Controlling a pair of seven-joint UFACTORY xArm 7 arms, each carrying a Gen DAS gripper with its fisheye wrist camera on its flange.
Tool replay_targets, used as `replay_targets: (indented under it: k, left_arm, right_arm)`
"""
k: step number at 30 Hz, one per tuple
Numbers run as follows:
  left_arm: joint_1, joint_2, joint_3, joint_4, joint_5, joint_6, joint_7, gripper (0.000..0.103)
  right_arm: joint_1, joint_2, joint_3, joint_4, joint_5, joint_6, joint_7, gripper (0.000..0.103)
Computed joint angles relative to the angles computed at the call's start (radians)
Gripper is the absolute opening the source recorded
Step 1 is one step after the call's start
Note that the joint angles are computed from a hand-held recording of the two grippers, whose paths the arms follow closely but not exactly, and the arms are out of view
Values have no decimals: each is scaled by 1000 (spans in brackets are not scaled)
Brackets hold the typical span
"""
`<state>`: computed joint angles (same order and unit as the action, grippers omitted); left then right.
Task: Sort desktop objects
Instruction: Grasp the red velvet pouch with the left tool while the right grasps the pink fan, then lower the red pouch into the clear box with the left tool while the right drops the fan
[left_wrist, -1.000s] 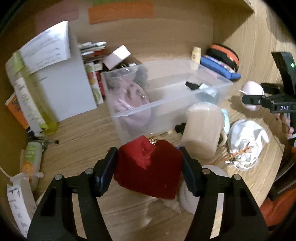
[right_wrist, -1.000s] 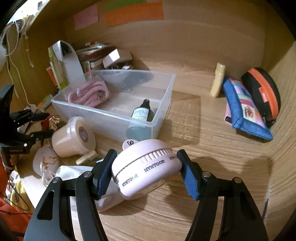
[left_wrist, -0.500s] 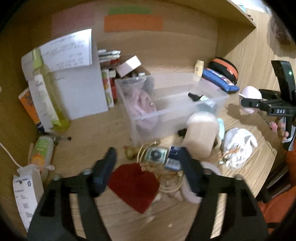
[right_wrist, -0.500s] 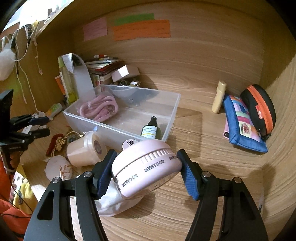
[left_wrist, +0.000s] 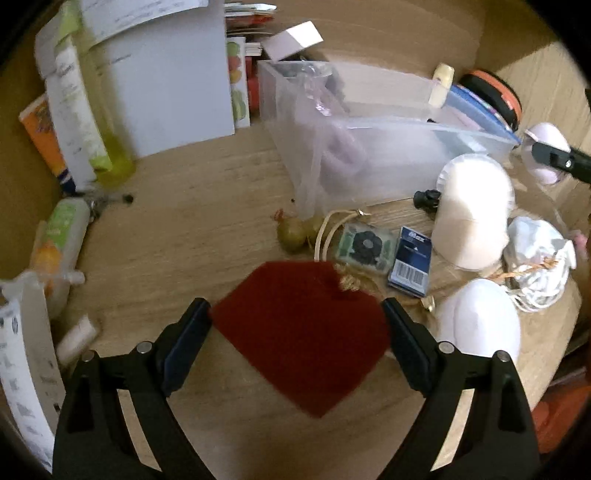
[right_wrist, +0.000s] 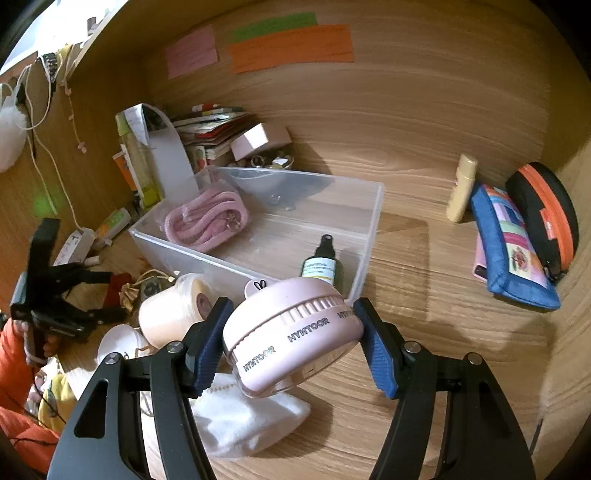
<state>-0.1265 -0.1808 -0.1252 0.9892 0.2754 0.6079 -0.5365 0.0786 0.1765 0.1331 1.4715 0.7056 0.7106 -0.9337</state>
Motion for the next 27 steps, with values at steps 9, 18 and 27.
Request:
replay_targets:
  k: [9,18,27]
  left_arm:
    - [18,-52,-20,-60,107,-71,-91,44]
    - [66,-125,-38,-127,96,-152,-175,27]
    - [146,-186,-100,-90,192,-222,-252,27]
  right_arm:
    - [16,47,23,80,-9,0,6,63]
    - [45,142,47,213,-108,12,72,63]
    - [57,214,64,308,-186,41,121,63]
